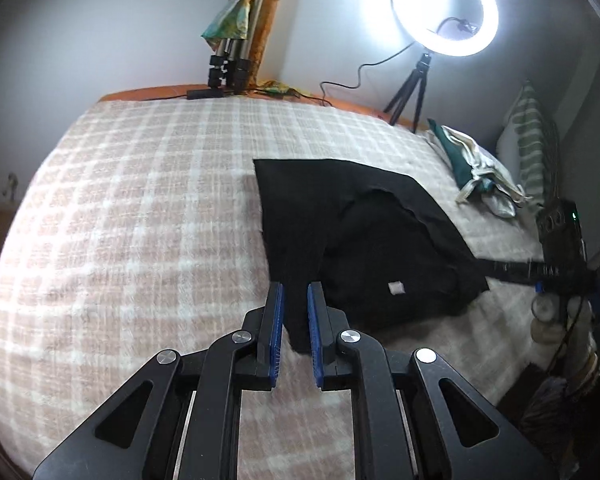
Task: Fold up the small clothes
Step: 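Fold the held collar end over onto the hem fold, then open both grippers, then reposition both open grippers to the edges of the folded black shirt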
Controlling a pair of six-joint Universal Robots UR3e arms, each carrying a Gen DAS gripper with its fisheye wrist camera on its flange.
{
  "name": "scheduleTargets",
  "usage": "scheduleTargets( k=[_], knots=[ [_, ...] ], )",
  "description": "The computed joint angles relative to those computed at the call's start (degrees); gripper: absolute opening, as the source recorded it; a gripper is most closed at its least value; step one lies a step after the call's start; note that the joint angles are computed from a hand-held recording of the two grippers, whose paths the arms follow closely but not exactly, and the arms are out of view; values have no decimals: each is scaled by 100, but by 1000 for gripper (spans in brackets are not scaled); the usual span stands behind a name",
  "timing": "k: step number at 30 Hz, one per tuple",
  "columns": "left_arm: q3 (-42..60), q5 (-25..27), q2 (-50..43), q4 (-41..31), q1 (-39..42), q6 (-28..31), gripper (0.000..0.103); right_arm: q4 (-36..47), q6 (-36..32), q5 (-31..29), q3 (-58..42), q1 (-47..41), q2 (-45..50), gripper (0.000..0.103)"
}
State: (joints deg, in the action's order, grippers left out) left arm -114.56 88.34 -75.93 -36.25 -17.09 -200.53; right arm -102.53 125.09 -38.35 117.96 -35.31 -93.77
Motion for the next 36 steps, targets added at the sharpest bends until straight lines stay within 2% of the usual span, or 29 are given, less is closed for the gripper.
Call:
scheduleTargets(
  k=[2, 4, 6, 7, 9, 10, 11, 13, 14, 15, 16, 17, 18, 21, 29, 34, 36],
  knots=[
    [54, -74, -191, 14, 106, 163, 11, -409, 173, -214, 102, 186, -7, 16],
    [131, -185, -484, 91, 83, 313, 11, -461, 168, -235, 139, 231, -60, 7],
    [323, -353, -743, -172, 18, 620, 11, -497, 170, -245, 181, 209, -158, 4],
    [517, -309, -989, -452, -138, 811, 11, -582, 222, -303, 205, 189, -198, 3],
    [415, 27, -1039, -196, -390, 892, 11, -700, 335, -491, 216, 151, -193, 3],
    [487, -8, -1019, -388, -387, 967, 11, -767, 354, -573, 227, 137, -203, 3],
    [475, -152, -900, -525, -289, 991, 11, -830, 307, -625, 259, 95, -254, 6],
    [459, -235, -684, -730, -176, 944, 11, -116, -307, -390, 23, -107, -304, 10],
    [443, -198, -548, -740, -167, 885, 11, 117, -468, -267, -77, -184, -316, 26],
    [471, -133, -519, -712, -214, 842, 11, 371, -640, -77, -191, -286, -301, 37],
    [511, -32, -494, -648, -275, 803, 11, 506, -704, 155, -305, -347, -232, 42],
    [572, 49, -513, -589, -329, 763, 11, 606, -682, 377, -489, -363, -68, 42],
    [596, 91, -547, -493, -393, 694, 11, 559, -516, 501, -675, -316, 132, 42],
    [838, 92, -918, -354, -532, 631, 11, -359, 627, 787, -1320, 33, 1065, 41],
    [1105, -36, -1540, -262, -725, 621, 11, -1708, 2747, 954, -3027, 847, 2987, 41],
    [1150, 1, -1664, -261, -792, 638, 11, -1925, 3212, 836, -3654, 1176, 3616, 41],
    [1133, -25, -1662, -241, -786, 632, 11, -1948, 3170, 887, -3679, 1243, 3611, 35]
  ],
)
